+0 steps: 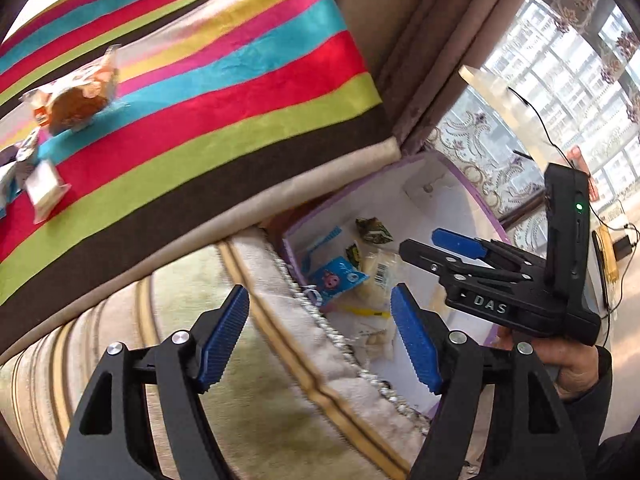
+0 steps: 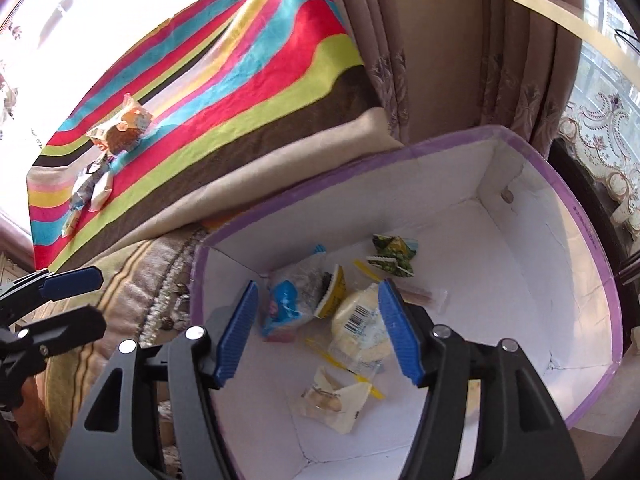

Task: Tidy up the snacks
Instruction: 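Grasp the clear dark-snack bag with the left tool while the right tool grasps another cake packet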

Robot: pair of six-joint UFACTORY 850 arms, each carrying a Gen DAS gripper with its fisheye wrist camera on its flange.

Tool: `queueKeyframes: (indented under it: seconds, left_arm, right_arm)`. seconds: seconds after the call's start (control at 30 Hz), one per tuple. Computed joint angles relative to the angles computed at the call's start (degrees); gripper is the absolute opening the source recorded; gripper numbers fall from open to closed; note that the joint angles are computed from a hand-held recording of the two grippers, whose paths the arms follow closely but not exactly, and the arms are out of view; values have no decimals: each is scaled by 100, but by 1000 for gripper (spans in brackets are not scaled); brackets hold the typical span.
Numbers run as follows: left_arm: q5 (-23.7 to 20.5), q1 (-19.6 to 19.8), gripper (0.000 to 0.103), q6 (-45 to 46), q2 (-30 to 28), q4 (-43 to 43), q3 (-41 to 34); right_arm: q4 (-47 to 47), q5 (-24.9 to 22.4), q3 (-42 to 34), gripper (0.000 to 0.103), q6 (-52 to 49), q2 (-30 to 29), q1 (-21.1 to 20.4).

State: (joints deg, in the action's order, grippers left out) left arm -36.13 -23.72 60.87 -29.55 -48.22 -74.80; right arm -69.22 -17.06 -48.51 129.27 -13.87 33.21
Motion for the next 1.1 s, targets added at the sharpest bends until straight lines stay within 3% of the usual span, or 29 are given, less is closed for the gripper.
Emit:
queueKeyframes:
  seconds: [0.3, 0.43, 0.57, 0.73, 1.1]
  left_arm:
    - [470, 944, 71, -546, -94, -413, -163]
    - [635, 1354, 70, -962, -231, -533, -339]
    - [831, 1688, 70, -1318, -387, -533, -524]
    - [1000, 1967, 70, -1708, -562, -402, -740]
    - [1334, 2006, 70, -1188, -849, -732, -1150]
  right_arm:
    - [-351, 233, -1193, 63, -263, -690, 111]
    - [-146, 349, -1744, 67, -526, -1021, 114]
    - [462, 336, -2359, 71, -1257, -1422, 131]
    - [2347, 245, -3173, 71, -3315, -1971, 120]
    - [3949, -245, -4848, 71, -5184, -3046, 95]
